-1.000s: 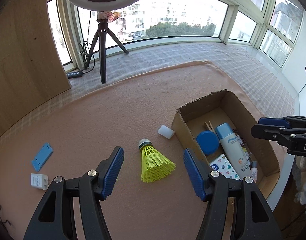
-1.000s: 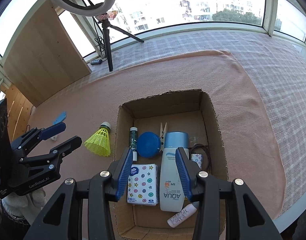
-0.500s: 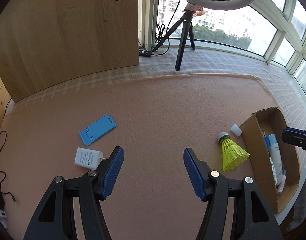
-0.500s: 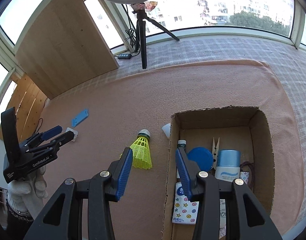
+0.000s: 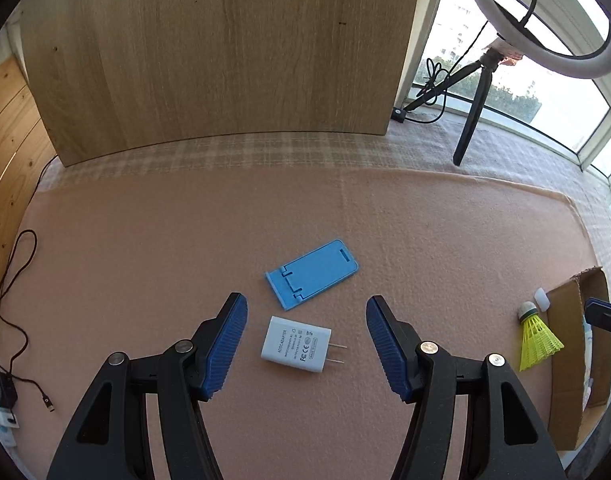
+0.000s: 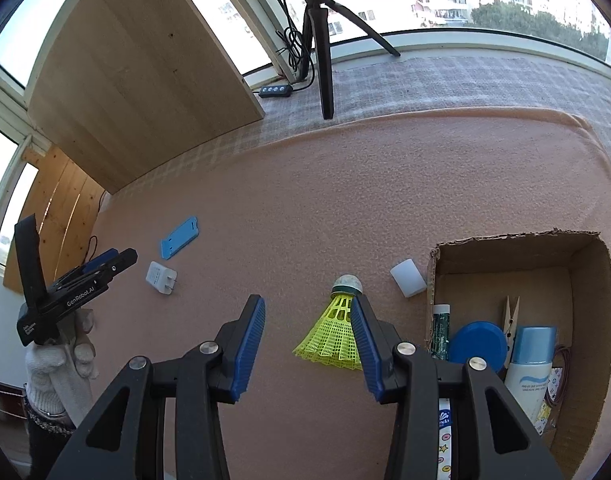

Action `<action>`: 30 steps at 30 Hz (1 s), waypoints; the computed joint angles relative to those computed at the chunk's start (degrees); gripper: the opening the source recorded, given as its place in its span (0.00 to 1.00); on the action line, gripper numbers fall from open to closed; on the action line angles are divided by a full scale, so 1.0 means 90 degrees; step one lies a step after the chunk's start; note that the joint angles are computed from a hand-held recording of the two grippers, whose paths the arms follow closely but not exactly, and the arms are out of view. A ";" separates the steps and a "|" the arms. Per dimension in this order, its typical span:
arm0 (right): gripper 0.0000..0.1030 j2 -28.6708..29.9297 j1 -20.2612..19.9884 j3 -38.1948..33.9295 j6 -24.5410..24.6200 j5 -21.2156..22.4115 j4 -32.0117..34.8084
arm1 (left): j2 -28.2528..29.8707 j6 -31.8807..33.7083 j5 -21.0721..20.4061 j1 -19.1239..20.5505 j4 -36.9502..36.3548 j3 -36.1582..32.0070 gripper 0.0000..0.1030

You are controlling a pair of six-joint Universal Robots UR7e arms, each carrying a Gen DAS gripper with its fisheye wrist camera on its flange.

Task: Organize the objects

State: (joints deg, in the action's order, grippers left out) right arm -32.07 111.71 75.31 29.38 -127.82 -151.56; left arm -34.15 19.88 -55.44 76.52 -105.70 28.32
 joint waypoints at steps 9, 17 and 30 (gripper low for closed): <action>0.40 0.0180 -0.0301 -0.0303 0.0455 0.0490 0.0597 | -0.0647 0.0226 -0.0854 -0.0097 -0.0071 0.1403 0.64; 0.40 0.0512 -0.0376 -0.0891 0.0630 0.0103 0.1525 | -0.1337 0.0382 -0.1577 -0.0405 -0.0273 0.3402 0.64; 0.40 0.0664 -0.0388 -0.1223 0.0686 -0.0156 0.2273 | -0.1298 0.0287 -0.1826 -0.0657 -0.0714 0.4092 0.49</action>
